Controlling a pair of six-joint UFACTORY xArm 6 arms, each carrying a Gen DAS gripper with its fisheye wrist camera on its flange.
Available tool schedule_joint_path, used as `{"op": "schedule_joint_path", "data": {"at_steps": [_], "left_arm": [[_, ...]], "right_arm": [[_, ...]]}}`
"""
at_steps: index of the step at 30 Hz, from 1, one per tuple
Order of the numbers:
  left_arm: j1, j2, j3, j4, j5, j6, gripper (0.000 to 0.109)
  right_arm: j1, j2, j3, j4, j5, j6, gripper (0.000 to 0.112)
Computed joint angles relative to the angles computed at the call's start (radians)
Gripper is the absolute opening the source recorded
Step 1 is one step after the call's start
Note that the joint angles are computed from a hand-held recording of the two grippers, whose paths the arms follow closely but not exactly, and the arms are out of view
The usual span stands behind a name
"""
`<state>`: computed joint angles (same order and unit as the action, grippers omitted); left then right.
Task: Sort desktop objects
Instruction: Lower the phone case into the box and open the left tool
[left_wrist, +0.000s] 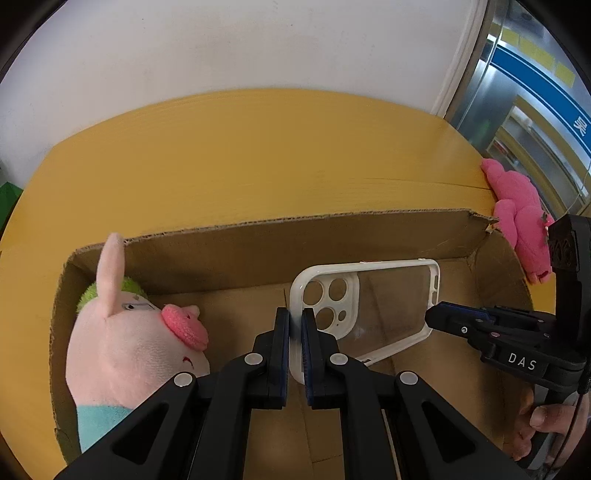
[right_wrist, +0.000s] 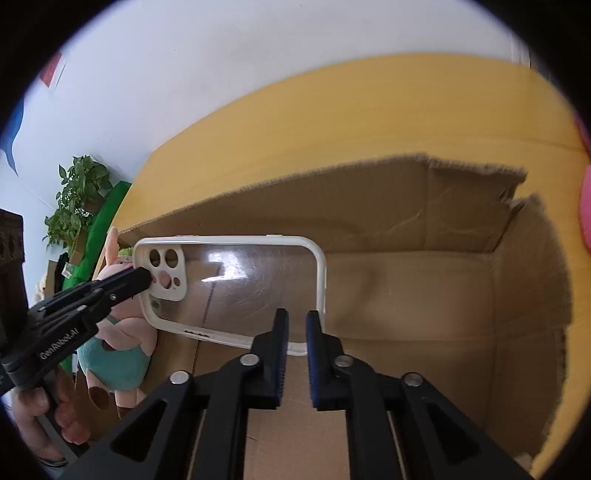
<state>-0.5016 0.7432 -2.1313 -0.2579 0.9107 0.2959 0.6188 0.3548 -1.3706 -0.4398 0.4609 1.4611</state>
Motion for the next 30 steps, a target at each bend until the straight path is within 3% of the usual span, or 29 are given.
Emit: {"op": "schedule_joint_path", "data": {"at_steps": [7,9,10,12,14,16,20,21,23,26,30], "left_arm": [[-0.009,0.051,-0.058,0.108,0.024,-0.087,0.005],[-0.007,0.062,-0.076,0.141,0.032,-0.112,0.005],[-0.004,0.072,-0.091,0.154,0.043,-0.129,0.004],[-0.001,0.082,-0.103,0.181,0.05,-0.149,0.004],[0.001,0.085,-0.106,0.191,0.056,-0.152,0.004],[-0.002,0.083,-0.102,0.194,0.057,-0.156,0.004],[-0.01,0.094,-0.122,0.204,0.079,-0.174,0.004],[-0.012,0.098,-0.127,0.201,0.086,-0.171,0.004],[-0.017,0.106,-0.137,0.197,0.102,-0.17,0.004],[-0.017,0.107,-0.137,0.211,0.101,-0.181,0.004],[-0.008,0.155,-0.232,0.193,0.149,-0.194,0.004]], "right_arm": [[0.004,0.045,-0.061,0.066,0.018,-0.079,0.031],[0.009,0.046,-0.078,0.046,0.046,-0.076,0.063],[0.012,0.042,-0.084,0.019,0.064,-0.059,0.067],[0.015,0.021,-0.08,-0.044,0.112,-0.019,0.067],[0.025,0.034,-0.13,-0.089,0.239,-0.001,0.067],[0.011,0.057,-0.145,0.003,0.223,-0.077,0.067],[-0.002,0.137,-0.211,0.167,0.228,-0.22,0.054],[0.001,0.142,-0.222,0.146,0.247,-0.212,0.035],[0.006,0.164,-0.262,0.163,0.285,-0.239,0.008],[0.017,0.204,-0.337,0.14,0.355,-0.254,0.007],[0.011,0.201,-0.332,0.119,0.34,-0.238,0.007]]}}
